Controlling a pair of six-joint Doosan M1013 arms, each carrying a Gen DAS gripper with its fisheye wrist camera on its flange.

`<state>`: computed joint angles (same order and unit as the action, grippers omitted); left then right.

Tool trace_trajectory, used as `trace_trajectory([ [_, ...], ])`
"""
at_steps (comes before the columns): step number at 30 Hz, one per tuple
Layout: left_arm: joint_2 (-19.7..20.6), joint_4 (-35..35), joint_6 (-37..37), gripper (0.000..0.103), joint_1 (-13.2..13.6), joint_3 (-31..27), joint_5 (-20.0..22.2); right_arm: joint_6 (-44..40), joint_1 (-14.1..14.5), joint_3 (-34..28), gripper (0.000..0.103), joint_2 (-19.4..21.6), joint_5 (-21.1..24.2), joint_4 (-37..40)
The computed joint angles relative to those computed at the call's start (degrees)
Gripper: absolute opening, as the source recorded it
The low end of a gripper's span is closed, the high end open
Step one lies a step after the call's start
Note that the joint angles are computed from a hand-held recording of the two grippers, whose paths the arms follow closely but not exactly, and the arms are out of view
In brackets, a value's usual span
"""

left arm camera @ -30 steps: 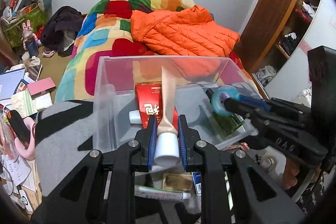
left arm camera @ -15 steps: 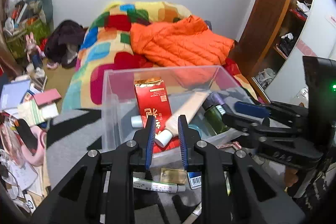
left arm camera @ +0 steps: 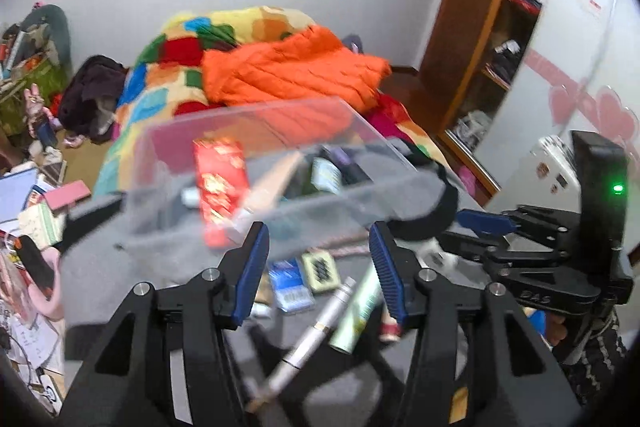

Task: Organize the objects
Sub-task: 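Grasp pink hair clip with left tool while right tool grasps white tape roll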

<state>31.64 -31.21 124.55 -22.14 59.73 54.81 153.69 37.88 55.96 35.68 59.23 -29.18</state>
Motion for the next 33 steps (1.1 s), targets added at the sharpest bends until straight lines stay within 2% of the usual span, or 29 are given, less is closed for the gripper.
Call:
trace_trajectory([
  [4, -0.5, 0.2, 1.2, 0.052, -1.0, 2.1, 2.2, 3.0, -0.7, 4.4, 0.036, -1.3, -3.9, 4.4],
  [6, -0.7, 0.1, 2.0, 0.052, -1.5, 2.9, 3.5, 3.6, -1.1, 5.9, 0.023, -1.9, -6.3, 5.7],
  [7, -0.7, 0.0, 2.6, 0.052, -1.7, 3.2, 4.2, 4.2, -1.1, 6.7, 0.022, -2.2, -7.4, 5.5],
  [13, -1.0, -0.1, 7.0, 0.047, -3.3, 4.8, 6.2, 7.0, -0.9, 10.2, 0.022, -4.2, -10.9, 3.9],
  [18, -0.6, 1.4, 9.6, 0.046, -4.9, 4.8, 6.9, 8.4, -0.8, 11.5, 0.022, -5.4, -11.0, 2.8],
  [23, 1.0, 3.2, 10.6, 0.042, -6.4, 3.0, 9.4, 8.5, -0.7, 12.7, 0.022, -6.2, -11.4, 2.9],
  [28, 1.2, 4.6, 13.4, 0.041, -7.6, 3.5, 8.9, 8.2, -1.3, 14.1, 0.022, -6.7, -13.7, 5.4],
  [33, 1.3, 5.9, 13.8, 0.028, -8.3, 3.6, 7.2, 8.2, -1.6, 15.4, 0.022, -7.6, -16.9, 6.4],
])
